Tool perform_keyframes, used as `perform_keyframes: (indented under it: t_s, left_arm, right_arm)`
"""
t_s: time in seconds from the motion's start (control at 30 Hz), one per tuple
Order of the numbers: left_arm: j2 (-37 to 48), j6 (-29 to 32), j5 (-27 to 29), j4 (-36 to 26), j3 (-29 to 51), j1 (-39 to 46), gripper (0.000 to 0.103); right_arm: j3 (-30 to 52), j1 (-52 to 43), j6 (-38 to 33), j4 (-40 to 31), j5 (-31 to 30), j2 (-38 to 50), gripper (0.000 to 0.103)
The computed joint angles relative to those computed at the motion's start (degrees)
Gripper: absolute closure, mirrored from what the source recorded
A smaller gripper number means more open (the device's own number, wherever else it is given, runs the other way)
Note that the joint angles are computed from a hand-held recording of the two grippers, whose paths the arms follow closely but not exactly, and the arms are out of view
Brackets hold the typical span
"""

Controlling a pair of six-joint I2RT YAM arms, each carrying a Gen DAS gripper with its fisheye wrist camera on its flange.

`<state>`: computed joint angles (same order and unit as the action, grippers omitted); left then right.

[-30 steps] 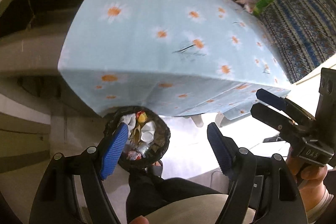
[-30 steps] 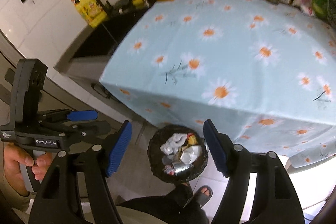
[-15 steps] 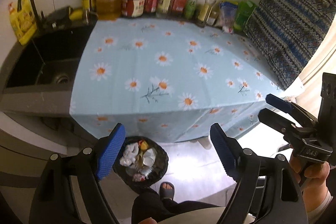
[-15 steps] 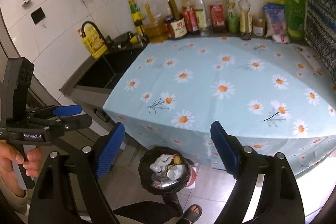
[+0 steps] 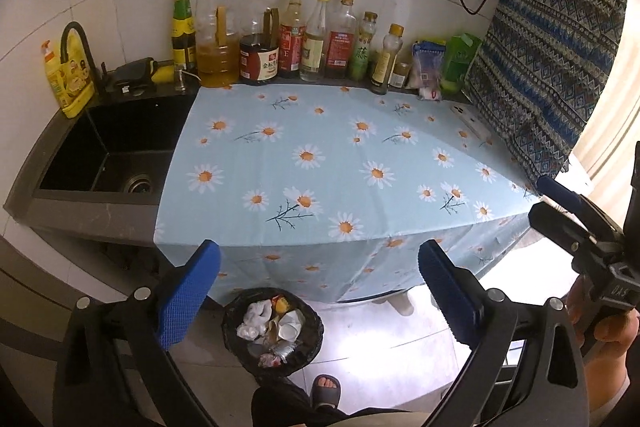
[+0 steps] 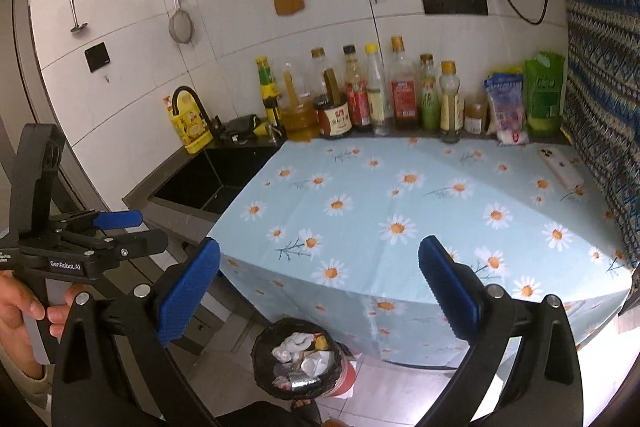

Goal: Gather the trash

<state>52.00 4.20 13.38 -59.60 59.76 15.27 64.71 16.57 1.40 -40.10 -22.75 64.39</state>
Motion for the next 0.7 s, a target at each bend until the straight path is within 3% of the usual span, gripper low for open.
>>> perform_keyframes:
  t_s: [0.7]
  left_arm:
    - [-0.9,-2.5,-2.6,-1.3,2.1,-0.6,0.007]
  right_arm:
    - [0.3,-3.0,-1.2,-1.7,-1.8,-0.6,0.005]
